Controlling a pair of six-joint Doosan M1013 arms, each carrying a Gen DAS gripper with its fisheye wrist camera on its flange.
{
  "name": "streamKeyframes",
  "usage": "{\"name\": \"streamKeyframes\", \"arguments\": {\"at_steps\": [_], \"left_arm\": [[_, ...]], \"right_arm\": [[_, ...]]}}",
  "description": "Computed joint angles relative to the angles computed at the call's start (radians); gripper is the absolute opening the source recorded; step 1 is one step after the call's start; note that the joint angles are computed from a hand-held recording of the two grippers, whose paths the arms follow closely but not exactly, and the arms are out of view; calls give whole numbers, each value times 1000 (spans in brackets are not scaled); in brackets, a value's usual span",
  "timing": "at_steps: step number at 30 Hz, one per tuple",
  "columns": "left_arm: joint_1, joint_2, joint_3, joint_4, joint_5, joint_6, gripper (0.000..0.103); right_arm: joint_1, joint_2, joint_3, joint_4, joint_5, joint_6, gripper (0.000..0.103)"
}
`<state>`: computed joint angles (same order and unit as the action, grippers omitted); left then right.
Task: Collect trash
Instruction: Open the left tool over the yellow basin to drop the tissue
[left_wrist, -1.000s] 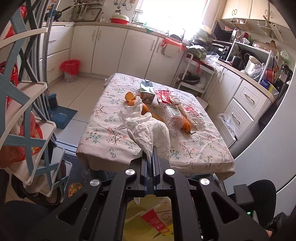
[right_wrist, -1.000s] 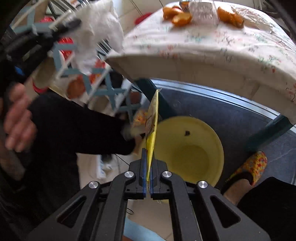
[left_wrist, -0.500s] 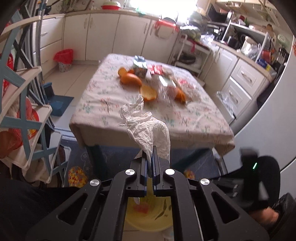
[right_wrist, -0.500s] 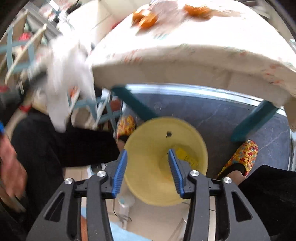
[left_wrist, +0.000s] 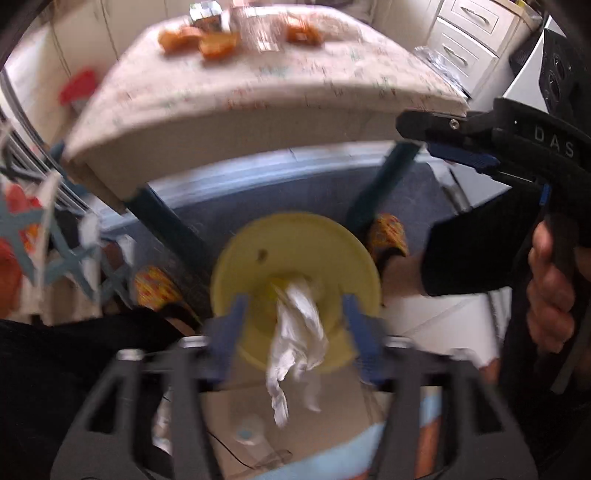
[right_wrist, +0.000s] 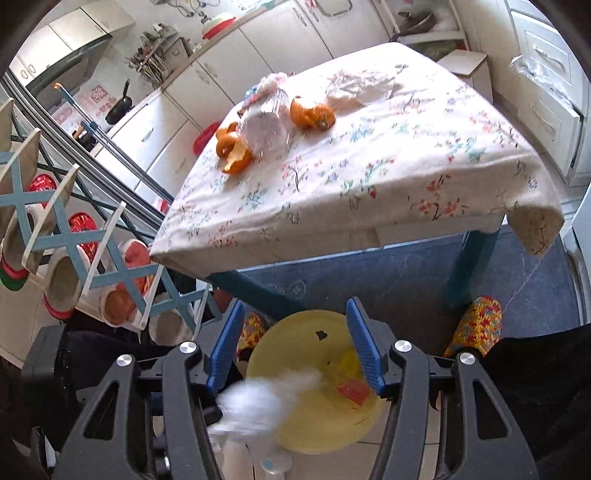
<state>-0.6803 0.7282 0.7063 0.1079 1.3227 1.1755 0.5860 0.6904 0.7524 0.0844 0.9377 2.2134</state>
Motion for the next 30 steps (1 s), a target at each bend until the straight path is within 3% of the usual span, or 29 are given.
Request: {"name": "streamKeyframes", "arguments": {"at_steps": [5, 10, 23, 30], "left_arm": [[-18, -20, 18, 118, -59, -56, 74], [-22, -51, 53, 204, -136, -142, 82], [-18, -56, 61, 281, -198, -220, 84], [-2, -28, -10, 352, -226, -259, 85]], "right_arm": [[17, -22, 26, -124, -62, 40, 63], [29, -21, 21, -194, -76, 40, 68], [40, -17, 9, -276, -80, 72, 71], [50, -1, -32, -392, -105, 77, 72]]}}
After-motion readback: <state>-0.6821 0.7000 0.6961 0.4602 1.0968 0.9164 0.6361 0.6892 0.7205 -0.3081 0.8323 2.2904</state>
